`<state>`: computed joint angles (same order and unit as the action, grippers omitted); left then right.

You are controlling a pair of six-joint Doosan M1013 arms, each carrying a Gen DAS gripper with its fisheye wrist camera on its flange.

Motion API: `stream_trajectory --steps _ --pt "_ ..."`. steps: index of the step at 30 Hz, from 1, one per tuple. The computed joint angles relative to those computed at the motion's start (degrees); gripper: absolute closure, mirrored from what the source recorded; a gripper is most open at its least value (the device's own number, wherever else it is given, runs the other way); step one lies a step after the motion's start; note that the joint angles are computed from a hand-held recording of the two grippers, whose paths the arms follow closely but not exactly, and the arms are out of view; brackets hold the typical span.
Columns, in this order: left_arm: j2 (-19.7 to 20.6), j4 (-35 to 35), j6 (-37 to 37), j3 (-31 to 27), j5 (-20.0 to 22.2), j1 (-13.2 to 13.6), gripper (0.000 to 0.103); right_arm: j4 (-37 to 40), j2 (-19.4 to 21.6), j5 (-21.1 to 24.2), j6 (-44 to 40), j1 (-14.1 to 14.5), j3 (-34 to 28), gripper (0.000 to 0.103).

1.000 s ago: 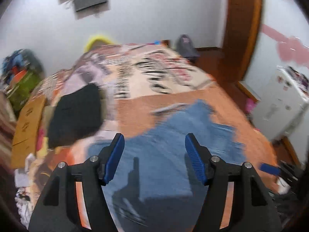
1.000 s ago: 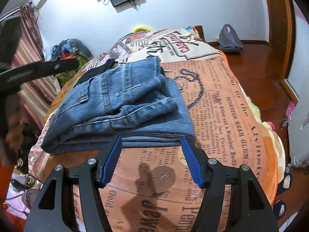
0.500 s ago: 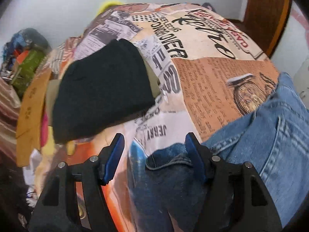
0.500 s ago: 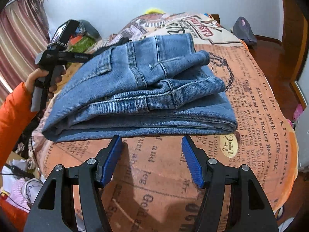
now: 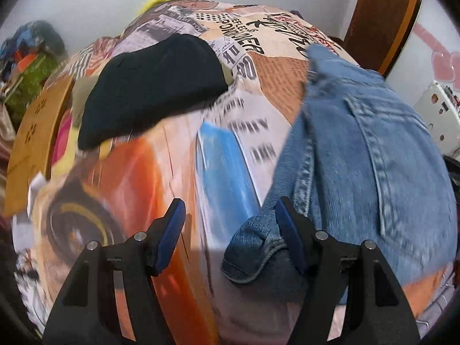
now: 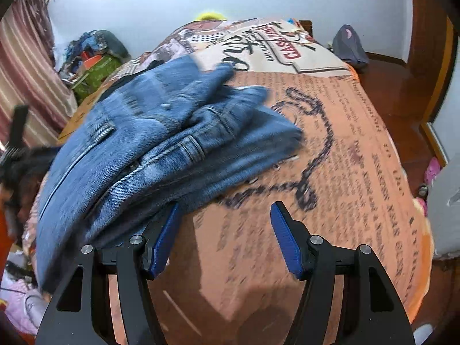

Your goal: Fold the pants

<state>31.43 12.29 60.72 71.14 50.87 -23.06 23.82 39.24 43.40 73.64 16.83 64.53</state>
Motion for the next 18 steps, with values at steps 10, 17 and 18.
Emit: stream_trajectory --steps 10,17,18 --pt "-4.3 7.9 -9.7 5.3 -1.2 -4.8 0.047 -1.9 -1.5 -3.1 0.3 -0.3 1.0 0.042" --pt "-5.2 13.3 -12.5 3.2 -1.3 -5.0 0.042 1.7 -3.3 -5.4 -4.9 0.0 1.8 0.042" --pt "-5.0 13.4 -13.3 2.6 -1.9 -4.8 0.041 2.6 -3.4 -5.7 -6.1 0.2 1.7 0.042"
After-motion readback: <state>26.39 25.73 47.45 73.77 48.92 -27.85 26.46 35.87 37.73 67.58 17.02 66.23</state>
